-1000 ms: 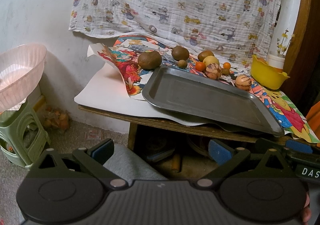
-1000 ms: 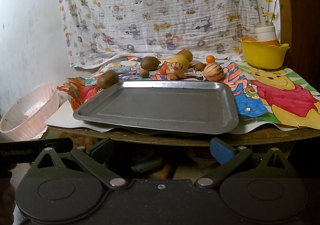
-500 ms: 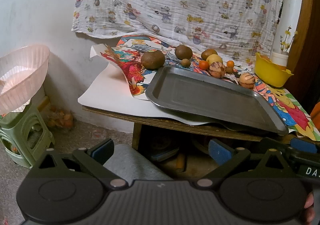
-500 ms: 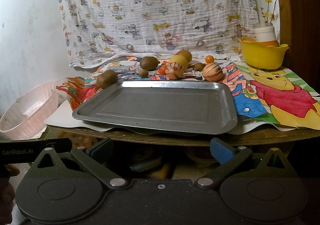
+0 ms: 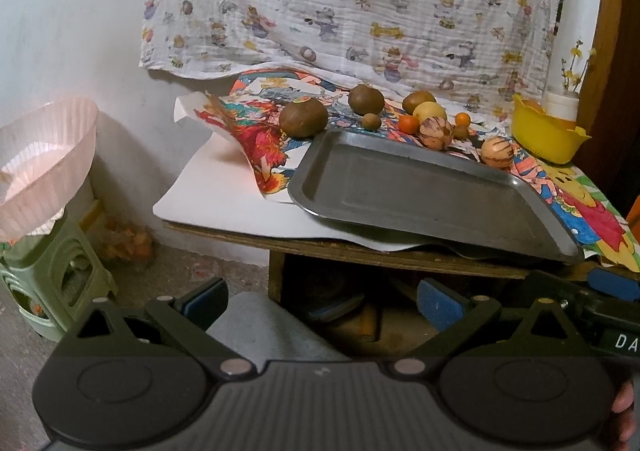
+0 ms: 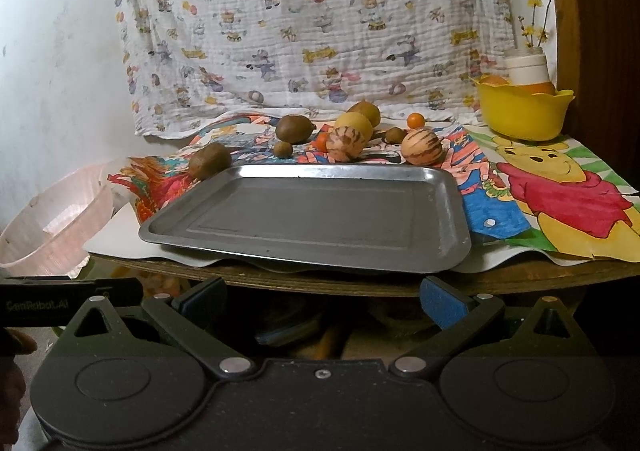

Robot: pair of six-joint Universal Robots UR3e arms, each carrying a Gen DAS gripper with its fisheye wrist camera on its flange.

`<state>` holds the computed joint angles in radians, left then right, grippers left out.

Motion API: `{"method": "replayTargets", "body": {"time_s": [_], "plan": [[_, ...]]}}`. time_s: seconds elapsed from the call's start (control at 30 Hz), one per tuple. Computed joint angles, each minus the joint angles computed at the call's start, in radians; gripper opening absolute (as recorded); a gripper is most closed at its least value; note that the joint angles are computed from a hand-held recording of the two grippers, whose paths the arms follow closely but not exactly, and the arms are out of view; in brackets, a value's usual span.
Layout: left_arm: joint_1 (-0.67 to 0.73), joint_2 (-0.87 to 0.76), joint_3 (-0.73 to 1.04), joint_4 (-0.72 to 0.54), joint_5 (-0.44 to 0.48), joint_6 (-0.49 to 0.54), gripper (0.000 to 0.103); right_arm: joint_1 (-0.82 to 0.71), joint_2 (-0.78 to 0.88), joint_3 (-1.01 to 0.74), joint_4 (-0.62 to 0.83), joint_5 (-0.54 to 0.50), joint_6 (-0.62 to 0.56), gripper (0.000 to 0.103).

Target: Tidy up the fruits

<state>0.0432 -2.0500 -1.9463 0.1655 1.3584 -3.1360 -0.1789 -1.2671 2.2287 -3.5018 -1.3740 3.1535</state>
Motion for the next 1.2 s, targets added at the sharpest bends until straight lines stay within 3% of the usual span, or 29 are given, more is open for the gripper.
{"method": "replayTargets", "body": {"time_s": [0.37, 0.73, 1.2], "plan": [[-0.011, -0.010, 0.044, -0.024, 0.045, 0.010, 0.102, 0.007, 0.029, 0.012, -0.109, -0.023, -0.005, 0.103], [-0.005, -0.061, 0.175, -0.077, 0.069, 0.047, 0.102, 0.013, 0.063, -0.061, -0.098, -0.045, -0.023, 0.103], [0.075, -0.226, 0.502, -0.248, -0.077, 0.030, 0.102, 0.038, 0.211, -0.319, 0.066, -0.079, -0.024, 0.103]]}}
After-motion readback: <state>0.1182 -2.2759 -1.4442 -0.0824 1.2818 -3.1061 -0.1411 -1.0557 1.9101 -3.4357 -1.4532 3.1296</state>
